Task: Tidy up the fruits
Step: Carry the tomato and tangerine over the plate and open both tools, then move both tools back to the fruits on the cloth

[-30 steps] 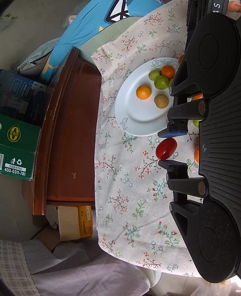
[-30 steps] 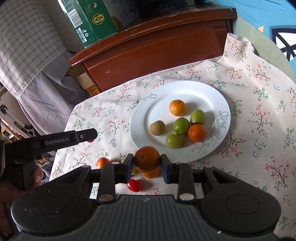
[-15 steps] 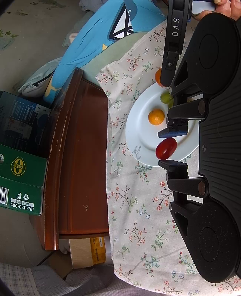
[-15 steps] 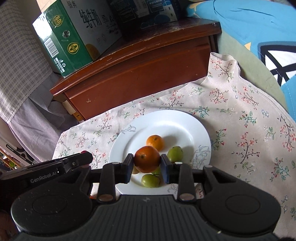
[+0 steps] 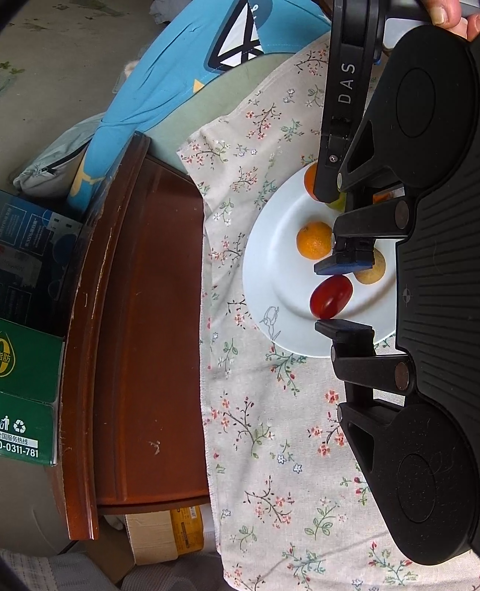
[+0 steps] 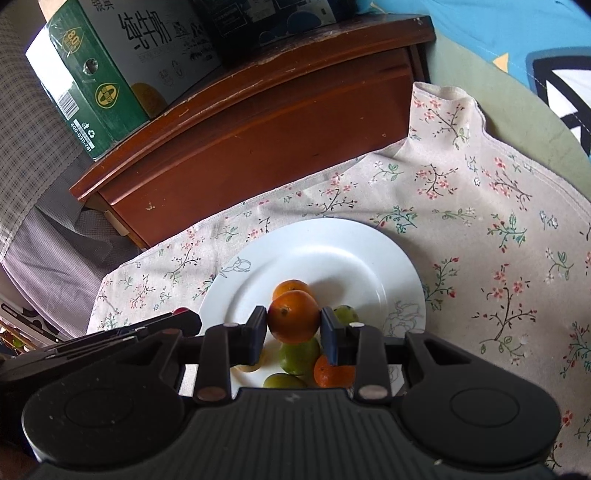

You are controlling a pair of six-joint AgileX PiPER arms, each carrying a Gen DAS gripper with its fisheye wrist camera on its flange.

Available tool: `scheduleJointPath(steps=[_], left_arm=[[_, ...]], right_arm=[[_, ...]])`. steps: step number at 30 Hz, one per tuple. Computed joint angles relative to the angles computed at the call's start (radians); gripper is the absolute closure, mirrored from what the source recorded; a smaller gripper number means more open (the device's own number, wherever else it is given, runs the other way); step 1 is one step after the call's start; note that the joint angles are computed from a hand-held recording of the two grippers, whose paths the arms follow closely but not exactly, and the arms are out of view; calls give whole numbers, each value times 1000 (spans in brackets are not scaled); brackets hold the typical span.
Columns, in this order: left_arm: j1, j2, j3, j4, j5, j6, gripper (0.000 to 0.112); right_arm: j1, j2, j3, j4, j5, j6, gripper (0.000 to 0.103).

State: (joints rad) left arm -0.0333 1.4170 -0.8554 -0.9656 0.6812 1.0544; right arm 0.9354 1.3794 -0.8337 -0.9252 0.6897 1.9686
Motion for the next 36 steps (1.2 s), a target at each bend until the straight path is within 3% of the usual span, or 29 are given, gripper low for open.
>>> scheduleJointPath(steps=[12, 18, 24, 36], left_arm=[[-21, 3, -5, 26, -34, -30, 85], [11, -55, -19, 121, -13, -104, 62], [89, -119, -22, 186, 72, -97, 62], [376, -246, 53, 220, 301, 35, 62]], right_arm=[[-12, 11, 3, -34, -4, 33, 68], [7, 5, -12, -15, 14, 9, 67], [75, -2, -28, 12, 55, -8, 66], [257, 28, -62, 61, 147, 30, 64]])
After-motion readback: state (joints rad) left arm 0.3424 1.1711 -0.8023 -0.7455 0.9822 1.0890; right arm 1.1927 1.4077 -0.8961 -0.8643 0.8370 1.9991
